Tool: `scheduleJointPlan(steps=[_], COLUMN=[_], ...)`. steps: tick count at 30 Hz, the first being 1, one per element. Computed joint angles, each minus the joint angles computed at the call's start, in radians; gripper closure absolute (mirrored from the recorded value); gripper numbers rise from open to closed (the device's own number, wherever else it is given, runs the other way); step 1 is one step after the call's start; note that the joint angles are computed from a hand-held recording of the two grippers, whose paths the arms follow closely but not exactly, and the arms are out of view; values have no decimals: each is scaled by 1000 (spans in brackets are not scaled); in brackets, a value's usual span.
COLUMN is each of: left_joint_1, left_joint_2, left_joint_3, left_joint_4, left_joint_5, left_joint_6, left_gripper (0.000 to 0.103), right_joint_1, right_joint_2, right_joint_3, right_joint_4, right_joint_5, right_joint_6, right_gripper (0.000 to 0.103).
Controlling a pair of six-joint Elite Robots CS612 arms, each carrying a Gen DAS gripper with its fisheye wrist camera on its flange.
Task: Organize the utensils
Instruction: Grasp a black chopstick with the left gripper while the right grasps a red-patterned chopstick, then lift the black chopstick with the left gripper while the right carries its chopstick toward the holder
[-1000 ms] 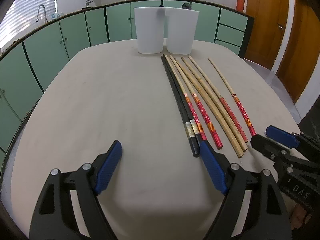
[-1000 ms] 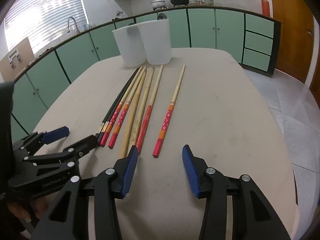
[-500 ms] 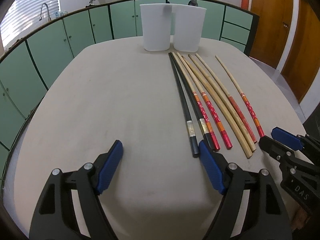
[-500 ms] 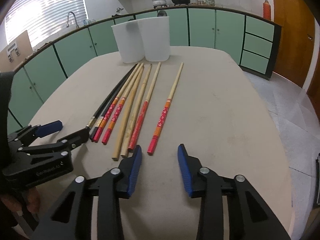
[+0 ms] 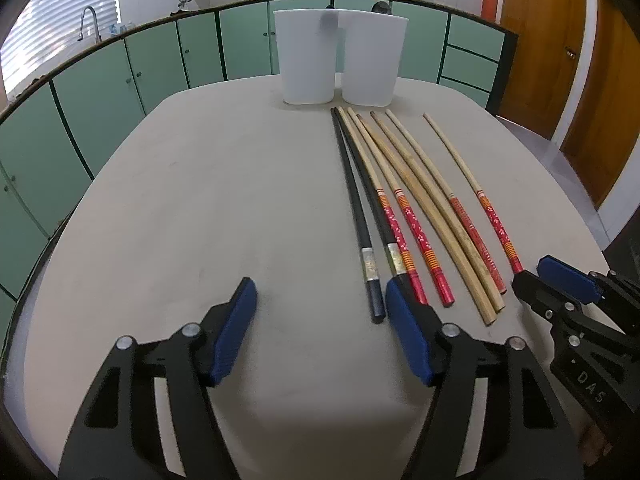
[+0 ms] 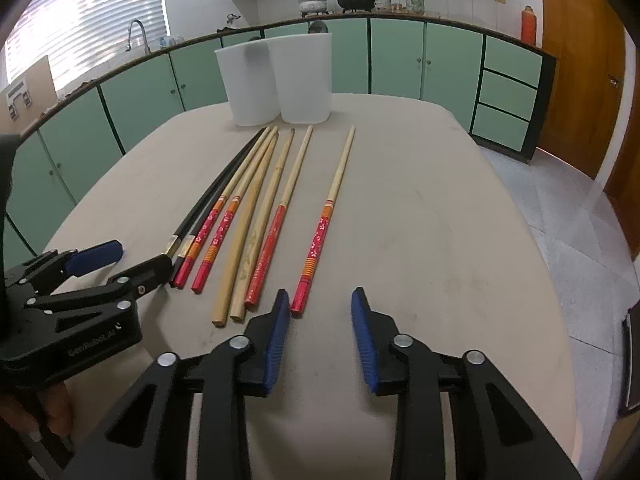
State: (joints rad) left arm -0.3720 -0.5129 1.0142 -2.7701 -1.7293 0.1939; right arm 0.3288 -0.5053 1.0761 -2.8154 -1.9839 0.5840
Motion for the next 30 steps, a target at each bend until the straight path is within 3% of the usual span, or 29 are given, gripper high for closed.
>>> scheduleJointPlan(steps=[5, 8, 11, 19, 30], left_joint_1=[-4, -5, -7, 3, 20], left_joint_2=[-3, -5, -8, -15, -51], left_joint_3=[6, 7, 12, 8, 13], left_joint_4=[-12, -3, 1, 5, -179], left_joint_5=[-10, -34, -44, -69, -107], left_joint_6=[3, 17, 35, 5, -24], left_gripper=[63, 83, 95, 97, 97], right_joint_1=[-3, -6, -8, -11, -13], right_joint_2=[0, -4, -10, -35, -81], right_joint_3=[1, 11, 22, 55, 85], right_joint_4=[-5, -16, -26, -61, -150], right_joint_5=[3, 19, 29, 11, -41], right_joint_6=[15, 19, 25, 20, -51], right_gripper=[96, 97, 97, 97, 97])
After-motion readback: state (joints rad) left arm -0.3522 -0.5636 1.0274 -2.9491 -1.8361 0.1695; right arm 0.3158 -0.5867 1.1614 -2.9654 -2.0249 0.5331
